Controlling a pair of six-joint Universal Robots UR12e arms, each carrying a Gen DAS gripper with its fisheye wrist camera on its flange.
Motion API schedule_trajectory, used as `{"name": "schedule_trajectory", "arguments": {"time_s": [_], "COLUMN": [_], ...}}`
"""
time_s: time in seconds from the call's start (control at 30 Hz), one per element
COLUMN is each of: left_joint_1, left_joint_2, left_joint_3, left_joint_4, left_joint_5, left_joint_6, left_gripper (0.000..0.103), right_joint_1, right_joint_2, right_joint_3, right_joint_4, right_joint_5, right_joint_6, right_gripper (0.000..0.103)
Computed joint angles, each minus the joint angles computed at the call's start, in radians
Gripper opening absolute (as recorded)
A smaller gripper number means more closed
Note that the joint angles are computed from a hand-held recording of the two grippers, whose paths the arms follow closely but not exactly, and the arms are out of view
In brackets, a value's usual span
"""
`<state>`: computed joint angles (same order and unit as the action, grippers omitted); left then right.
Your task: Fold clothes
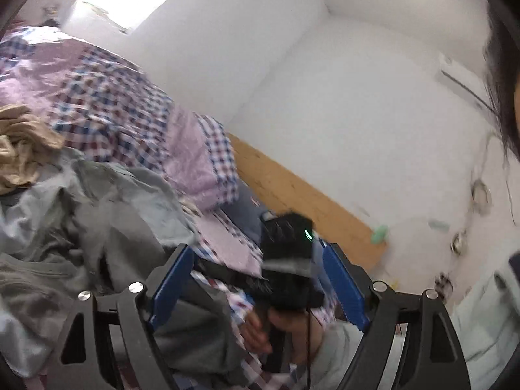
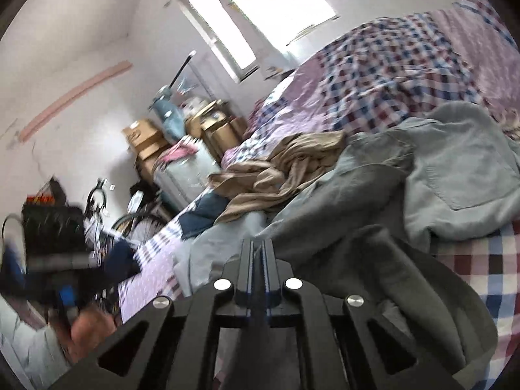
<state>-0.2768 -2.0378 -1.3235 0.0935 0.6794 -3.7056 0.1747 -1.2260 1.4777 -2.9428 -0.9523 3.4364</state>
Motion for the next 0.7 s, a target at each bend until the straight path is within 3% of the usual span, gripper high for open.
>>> {"name": "schedule_trajectory", "arguments": {"time_s": [0.17,0.2,0.3,0.43,0.47,0.57,0.7], "left_joint_1": [0.002,0.001,0.001,0.005,0.005,0.004,-0.006], "left_joint_2": [0.027,0.029,0.034,0.035,0.034,0.032,0.029], "left_joint_3": [-0.025,-0.021,-0.032,-0.050,-0.052,-0.051,-0.034], "left_joint_4": [-0.194,-0.253,-0.307,-0.230,-0.218,-0.216,-0.260], "left_joint_5": [0.173,0.204,0.254,0.278,0.280,0.283,0.296], "left_joint_6": [0.015,0.022,0.010,-0.052,-0.058,-0.059,-0.029], "left_gripper": [0.085,0.085,0.085,0.085,0.085,0.085,0.085], "right_joint_1": [0.014,0.026,0.037,0.040,0.043,0.054,0.070], "right_joint_2": [0.003,-0.002,-0.012,-0.027,-0.032,-0.040,-0.035], "right_joint_3": [-0.025,-0.026,-0.018,0.007,0.013,0.017,-0.017], "right_joint_4": [0.112,0.148,0.165,0.092,0.077,0.062,0.163], "right_joint_5": [0.173,0.164,0.082,-0.065,-0.112,-0.241,-0.327], "right_joint_6": [-0.215,-0.270,-0.292,-0.207,-0.194,-0.168,-0.178], "right_gripper": [0.001,0.001,0.002,0.009,0.015,0.059,0.059]}}
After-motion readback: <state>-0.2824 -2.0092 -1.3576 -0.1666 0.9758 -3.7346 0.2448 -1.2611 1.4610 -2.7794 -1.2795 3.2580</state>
